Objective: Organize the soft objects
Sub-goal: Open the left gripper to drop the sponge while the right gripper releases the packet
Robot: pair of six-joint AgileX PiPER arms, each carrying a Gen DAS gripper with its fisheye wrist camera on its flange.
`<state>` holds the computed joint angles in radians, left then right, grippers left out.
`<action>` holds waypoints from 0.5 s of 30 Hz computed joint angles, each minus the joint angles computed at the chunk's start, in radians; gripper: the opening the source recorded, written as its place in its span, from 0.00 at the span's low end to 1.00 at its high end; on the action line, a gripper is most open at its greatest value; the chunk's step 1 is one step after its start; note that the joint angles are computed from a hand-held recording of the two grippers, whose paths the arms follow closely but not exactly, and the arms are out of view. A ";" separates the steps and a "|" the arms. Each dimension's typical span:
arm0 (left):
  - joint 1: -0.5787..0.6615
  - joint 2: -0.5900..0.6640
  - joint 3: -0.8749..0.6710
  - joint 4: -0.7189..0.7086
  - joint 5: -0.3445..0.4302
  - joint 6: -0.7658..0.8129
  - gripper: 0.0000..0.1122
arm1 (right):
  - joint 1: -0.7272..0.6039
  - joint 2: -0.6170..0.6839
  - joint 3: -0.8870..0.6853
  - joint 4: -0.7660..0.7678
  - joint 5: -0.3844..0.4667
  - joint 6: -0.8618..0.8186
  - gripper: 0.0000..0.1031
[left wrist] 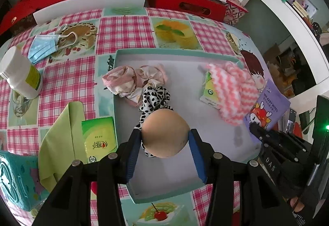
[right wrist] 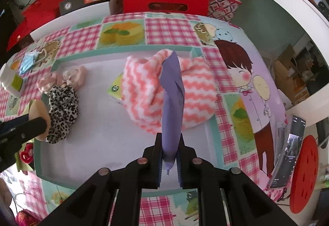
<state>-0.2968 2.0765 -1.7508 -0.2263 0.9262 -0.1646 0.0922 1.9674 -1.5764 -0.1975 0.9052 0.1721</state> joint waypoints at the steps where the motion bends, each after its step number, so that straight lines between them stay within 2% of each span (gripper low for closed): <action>1: 0.002 0.002 -0.001 -0.006 -0.001 0.003 0.44 | 0.005 -0.001 -0.001 0.002 0.001 -0.005 0.14; 2: 0.003 0.003 -0.004 -0.010 0.003 0.005 0.44 | 0.006 -0.002 -0.002 0.013 -0.001 -0.016 0.16; 4: 0.005 0.007 -0.012 -0.016 0.010 0.010 0.44 | 0.004 -0.002 -0.008 0.044 -0.005 -0.044 0.27; 5: 0.006 0.006 -0.011 -0.018 0.011 0.013 0.44 | 0.006 -0.003 -0.009 0.045 -0.007 -0.045 0.40; 6: 0.007 0.010 -0.019 -0.019 0.013 0.013 0.44 | 0.010 -0.006 -0.009 0.040 -0.010 -0.042 0.47; 12: 0.018 -0.005 -0.016 -0.044 -0.003 0.032 0.46 | 0.009 -0.038 0.000 0.089 -0.042 -0.075 0.48; 15: 0.023 -0.013 -0.012 -0.061 -0.011 0.046 0.55 | 0.009 -0.050 0.001 0.102 -0.049 -0.077 0.52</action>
